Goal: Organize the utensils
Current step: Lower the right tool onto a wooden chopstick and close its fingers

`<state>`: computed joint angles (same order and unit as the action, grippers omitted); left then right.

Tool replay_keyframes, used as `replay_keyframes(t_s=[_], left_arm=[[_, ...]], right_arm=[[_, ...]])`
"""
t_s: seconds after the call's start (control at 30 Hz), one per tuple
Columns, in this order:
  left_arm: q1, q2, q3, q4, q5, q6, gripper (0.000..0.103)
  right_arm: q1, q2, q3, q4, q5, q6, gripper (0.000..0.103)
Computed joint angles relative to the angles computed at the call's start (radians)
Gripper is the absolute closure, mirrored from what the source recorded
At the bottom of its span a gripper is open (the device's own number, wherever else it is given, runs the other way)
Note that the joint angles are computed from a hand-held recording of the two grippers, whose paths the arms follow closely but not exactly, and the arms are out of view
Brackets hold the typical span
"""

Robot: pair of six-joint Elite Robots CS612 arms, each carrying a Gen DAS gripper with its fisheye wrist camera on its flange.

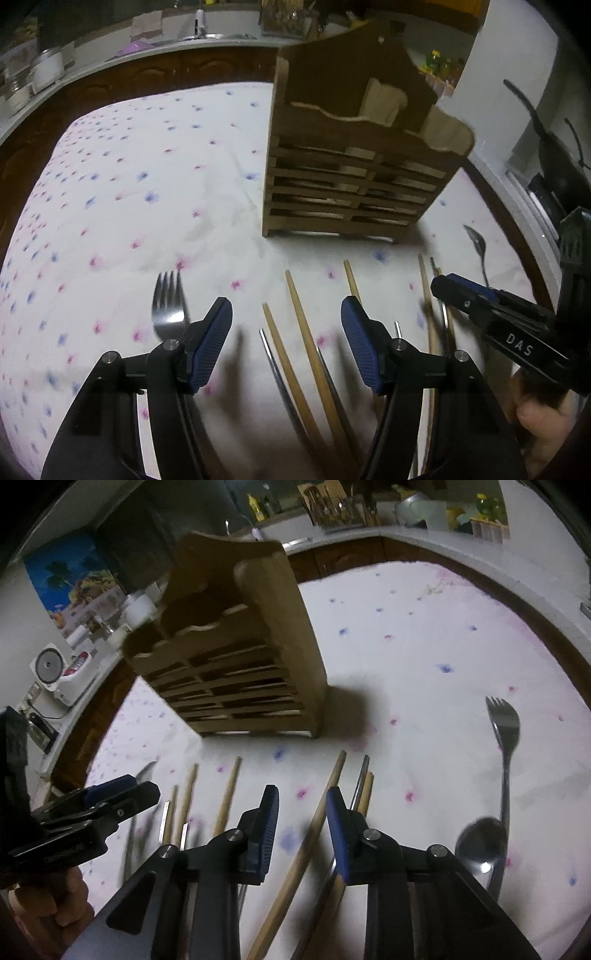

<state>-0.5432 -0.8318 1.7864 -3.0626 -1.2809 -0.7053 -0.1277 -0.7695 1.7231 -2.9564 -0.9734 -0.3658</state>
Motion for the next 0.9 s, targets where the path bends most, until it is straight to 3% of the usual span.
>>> replay_keyframes(t_s=[0.2,0.3,0.57,0.67,0.8,0.9], left_arm=[[0.022,0.033,-0.067,0.101,-0.032,0.025,0.053],[0.029,0.049,-0.089,0.130,-0.057,0.033,0.057],[0.010,0.060,-0.125,0.206,0.002,0.114,0.058],[0.007,0.061,-0.126,0.200,0.001,0.143,0.067],[0.005,0.064,-0.125,0.177,0.003,0.165,0.092],[0.008,0.066,-0.123,0.158,-0.002,0.160,0.095]], right_arm=[[0.022,0.029,-0.063,0.081,-0.070,0.002,0.079],[0.027,0.036,-0.075,0.073,-0.087,0.001,0.086],[0.038,0.036,-0.079,0.068,-0.127,-0.026,0.088],[0.042,0.036,-0.081,0.069,-0.141,-0.032,0.088],[0.049,0.041,-0.085,0.048,-0.157,-0.041,0.089],[0.050,0.048,-0.087,0.024,-0.163,-0.050,0.093]])
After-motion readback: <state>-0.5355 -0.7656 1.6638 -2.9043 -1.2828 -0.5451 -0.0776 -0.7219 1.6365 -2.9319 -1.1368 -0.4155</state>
